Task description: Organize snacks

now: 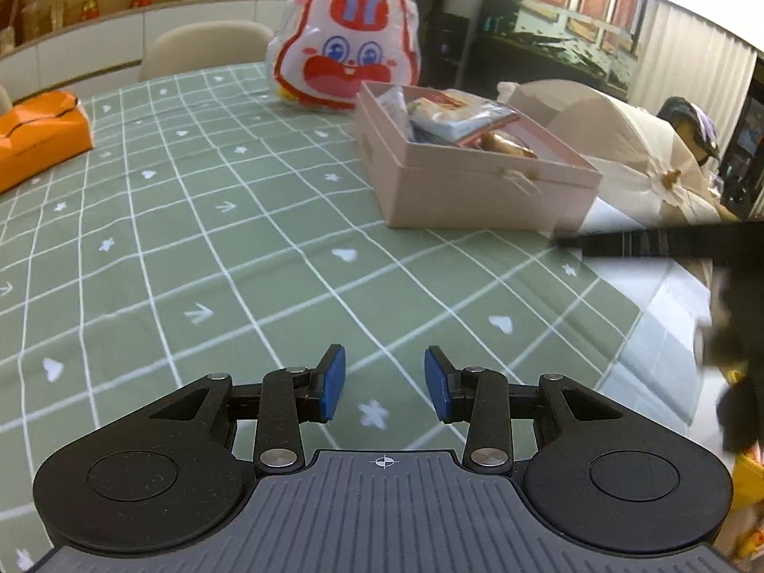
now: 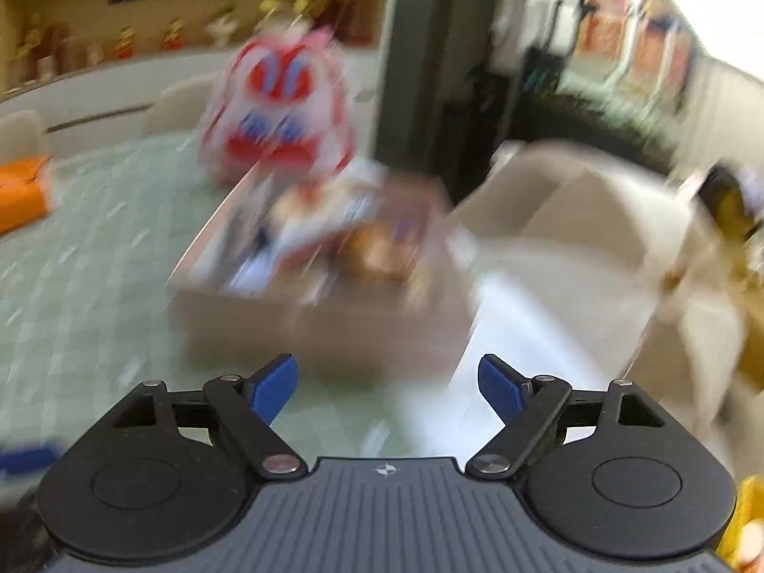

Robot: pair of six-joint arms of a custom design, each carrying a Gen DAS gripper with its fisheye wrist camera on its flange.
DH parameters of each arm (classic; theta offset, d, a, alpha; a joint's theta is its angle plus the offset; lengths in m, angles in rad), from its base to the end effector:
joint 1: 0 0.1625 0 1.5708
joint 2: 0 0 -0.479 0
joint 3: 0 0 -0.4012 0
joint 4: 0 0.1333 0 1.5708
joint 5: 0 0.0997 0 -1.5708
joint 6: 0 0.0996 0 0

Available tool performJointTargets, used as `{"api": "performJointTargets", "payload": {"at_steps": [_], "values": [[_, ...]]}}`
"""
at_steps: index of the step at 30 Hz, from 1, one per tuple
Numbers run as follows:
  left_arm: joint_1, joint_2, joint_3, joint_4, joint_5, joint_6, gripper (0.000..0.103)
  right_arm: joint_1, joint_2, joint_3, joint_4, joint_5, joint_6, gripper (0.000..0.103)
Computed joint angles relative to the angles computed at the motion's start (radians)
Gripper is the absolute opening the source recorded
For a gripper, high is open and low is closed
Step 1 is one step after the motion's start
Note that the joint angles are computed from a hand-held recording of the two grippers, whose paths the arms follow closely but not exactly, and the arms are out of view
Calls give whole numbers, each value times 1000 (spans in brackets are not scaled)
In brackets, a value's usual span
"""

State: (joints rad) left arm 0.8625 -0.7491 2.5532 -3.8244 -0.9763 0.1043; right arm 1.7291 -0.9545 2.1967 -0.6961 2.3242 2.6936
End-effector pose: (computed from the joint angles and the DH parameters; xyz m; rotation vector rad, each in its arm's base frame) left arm -0.1060 -0.4144 0.0674 0.8579 2.4534 -0.8021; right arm 0.1300 -0.4012 0.0507 0.1781 -2.1097 1.0322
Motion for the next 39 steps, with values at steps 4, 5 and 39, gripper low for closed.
{"api": "performJointTargets", "payload": {"at_steps": [4,5,39], "values": [[-42,98,17,-150,69,6,41,-104,-2,48,44,-185,67,94],[-48,115,16,-174,81,14,41,-98,5,66,-21,-165,24,94],[-69,214,-23,-287,171,61,43,-133,37,154,-286,-192,-107,103]]}}
